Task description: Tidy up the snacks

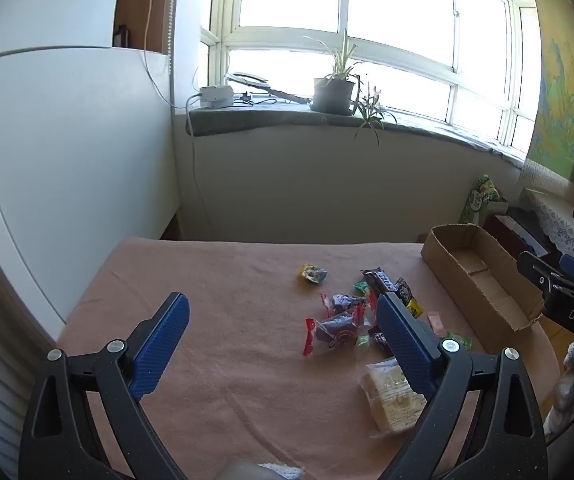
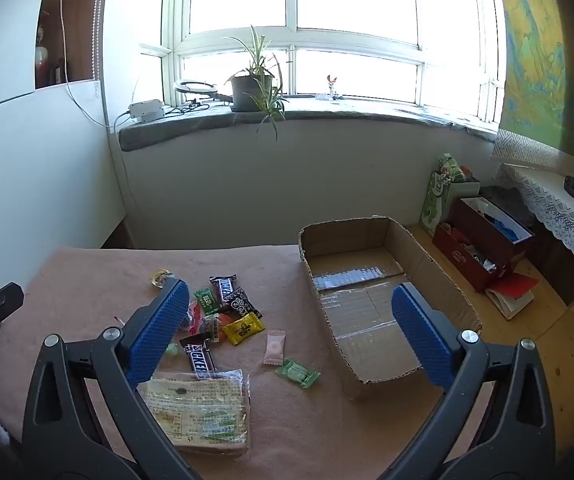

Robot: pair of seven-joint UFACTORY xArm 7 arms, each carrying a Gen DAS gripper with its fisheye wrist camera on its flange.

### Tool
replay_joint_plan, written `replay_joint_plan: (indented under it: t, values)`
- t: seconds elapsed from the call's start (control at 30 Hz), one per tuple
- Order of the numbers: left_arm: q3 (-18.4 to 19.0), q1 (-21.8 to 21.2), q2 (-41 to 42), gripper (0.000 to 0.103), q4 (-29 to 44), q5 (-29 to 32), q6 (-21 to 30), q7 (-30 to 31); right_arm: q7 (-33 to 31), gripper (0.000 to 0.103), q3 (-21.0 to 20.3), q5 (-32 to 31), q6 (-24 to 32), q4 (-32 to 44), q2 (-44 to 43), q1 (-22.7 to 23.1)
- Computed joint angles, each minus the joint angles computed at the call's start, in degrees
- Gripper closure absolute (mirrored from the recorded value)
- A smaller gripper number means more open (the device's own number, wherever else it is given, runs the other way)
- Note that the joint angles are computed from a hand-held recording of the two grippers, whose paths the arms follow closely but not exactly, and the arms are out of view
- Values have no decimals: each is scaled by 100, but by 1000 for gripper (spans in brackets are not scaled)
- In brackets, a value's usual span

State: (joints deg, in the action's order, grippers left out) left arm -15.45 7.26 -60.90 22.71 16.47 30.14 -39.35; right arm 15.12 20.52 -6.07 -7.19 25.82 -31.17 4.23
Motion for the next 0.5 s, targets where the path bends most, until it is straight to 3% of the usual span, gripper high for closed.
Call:
replay_joint_plan:
  t: [0.3,0.5]
  values:
    - [77,-9,50,8,-52,-45,-99,66,87,0,122,-86,137,142,110,-108]
    - [71,1,88,8,-15,-63,-68,72,65,0,-9,-148,197,103,3,37]
